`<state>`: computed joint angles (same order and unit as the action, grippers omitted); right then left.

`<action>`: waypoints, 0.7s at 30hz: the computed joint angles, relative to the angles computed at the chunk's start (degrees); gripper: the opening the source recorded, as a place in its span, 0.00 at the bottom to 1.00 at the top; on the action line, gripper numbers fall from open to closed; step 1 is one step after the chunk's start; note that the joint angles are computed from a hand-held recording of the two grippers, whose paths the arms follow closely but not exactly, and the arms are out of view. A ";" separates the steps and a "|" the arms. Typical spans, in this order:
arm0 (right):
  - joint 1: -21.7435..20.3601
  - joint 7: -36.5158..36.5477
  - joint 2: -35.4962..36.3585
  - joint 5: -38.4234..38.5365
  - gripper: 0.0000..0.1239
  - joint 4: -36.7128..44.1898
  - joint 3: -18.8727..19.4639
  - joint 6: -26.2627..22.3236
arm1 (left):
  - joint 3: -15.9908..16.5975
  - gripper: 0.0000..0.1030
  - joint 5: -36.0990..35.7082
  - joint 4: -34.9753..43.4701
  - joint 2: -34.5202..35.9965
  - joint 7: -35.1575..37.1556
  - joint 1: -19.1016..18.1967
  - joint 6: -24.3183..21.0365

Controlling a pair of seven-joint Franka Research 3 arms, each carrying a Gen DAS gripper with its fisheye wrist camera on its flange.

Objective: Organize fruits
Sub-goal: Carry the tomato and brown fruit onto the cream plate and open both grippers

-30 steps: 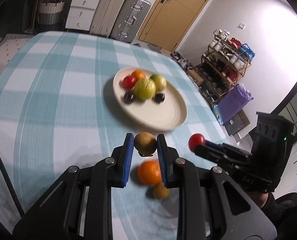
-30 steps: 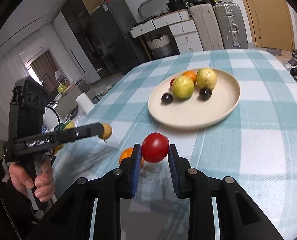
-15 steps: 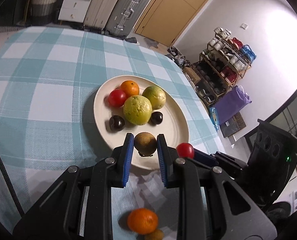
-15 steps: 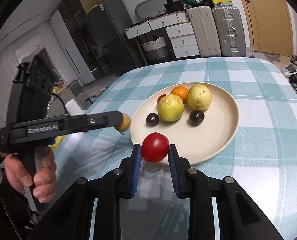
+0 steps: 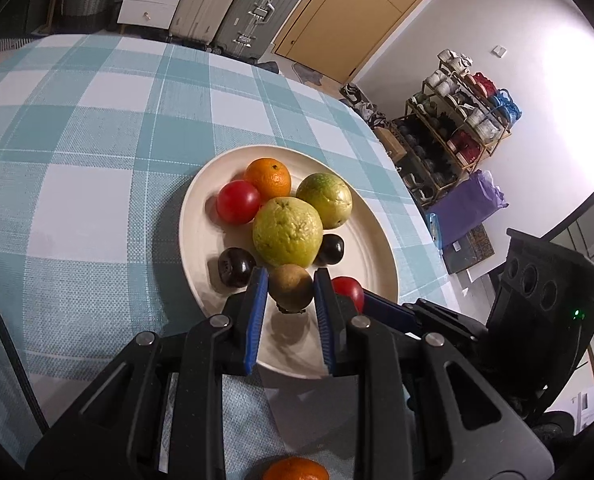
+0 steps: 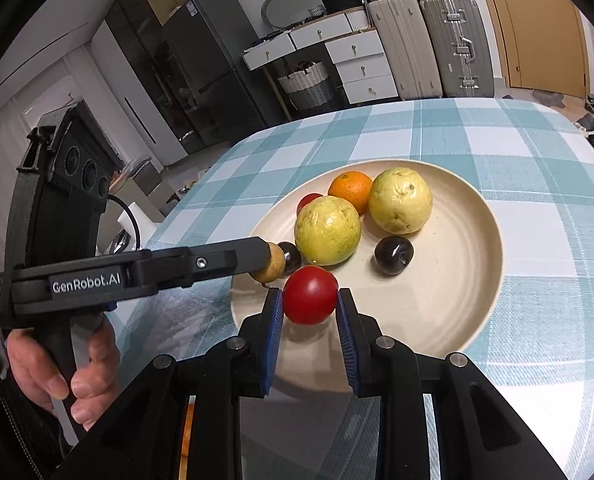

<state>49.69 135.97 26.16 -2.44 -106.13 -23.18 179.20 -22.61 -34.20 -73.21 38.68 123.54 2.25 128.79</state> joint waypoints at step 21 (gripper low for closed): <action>9.03 -0.72 -0.31 3.70 0.35 -2.46 -9.16 2.80 | -0.57 0.26 -2.88 -6.06 -5.24 2.49 2.48 1.86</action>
<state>58.72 135.26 25.85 1.25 -108.60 -32.34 182.01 -23.18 -37.08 -79.27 33.44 126.03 4.73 130.65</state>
